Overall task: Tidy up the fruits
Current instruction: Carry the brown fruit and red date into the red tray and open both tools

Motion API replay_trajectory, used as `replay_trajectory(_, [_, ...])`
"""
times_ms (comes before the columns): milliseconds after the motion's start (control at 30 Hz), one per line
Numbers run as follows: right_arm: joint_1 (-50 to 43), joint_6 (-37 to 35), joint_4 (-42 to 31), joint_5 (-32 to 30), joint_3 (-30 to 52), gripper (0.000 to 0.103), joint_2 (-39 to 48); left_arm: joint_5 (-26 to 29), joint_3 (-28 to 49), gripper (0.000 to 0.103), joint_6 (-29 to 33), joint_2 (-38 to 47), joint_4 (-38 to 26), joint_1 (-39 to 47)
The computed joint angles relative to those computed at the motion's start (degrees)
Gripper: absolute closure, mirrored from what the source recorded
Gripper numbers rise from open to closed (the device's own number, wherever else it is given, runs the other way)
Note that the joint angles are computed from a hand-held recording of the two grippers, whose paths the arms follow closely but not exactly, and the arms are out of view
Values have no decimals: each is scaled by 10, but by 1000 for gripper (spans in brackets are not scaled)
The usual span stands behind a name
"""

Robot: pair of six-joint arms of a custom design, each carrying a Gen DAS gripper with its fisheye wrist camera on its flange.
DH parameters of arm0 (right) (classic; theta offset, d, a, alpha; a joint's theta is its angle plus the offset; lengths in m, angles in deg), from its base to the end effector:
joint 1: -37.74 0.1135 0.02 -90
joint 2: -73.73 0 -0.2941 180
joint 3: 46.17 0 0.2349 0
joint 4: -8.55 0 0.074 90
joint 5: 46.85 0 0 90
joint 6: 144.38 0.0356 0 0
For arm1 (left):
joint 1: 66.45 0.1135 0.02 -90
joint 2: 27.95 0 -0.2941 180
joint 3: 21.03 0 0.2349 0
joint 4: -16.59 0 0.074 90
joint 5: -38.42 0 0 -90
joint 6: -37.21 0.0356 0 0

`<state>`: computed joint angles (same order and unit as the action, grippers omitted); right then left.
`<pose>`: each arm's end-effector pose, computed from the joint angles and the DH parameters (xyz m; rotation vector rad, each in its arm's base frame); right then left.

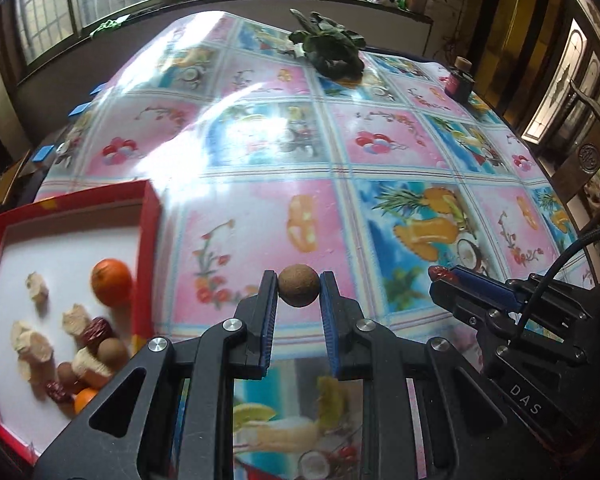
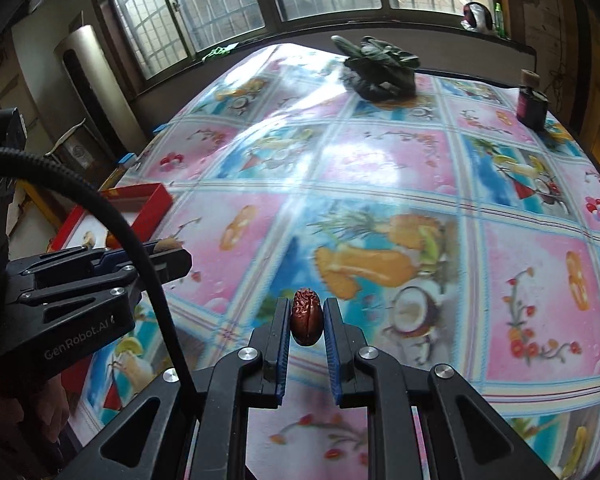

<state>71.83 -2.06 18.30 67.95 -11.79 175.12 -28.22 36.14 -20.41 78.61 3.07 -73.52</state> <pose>0.1966 0.1150 0.0961 0.5415 2.3813 0.0995 0.3012 -0.0516 0.1221 0.9878 2.3758 -0.3827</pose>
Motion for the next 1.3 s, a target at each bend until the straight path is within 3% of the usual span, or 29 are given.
replay_trajectory(300, [60, 9, -49, 12, 86, 87, 39, 38, 17, 83, 47, -8, -31, 93])
replay_trajectory(800, [109, -52, -154, 5, 288, 88, 122, 82, 115, 83, 104, 42, -109, 242])
replay_trajectory(1300, [107, -114, -209, -26, 439, 88, 201, 81, 172, 83, 134, 98, -126, 318])
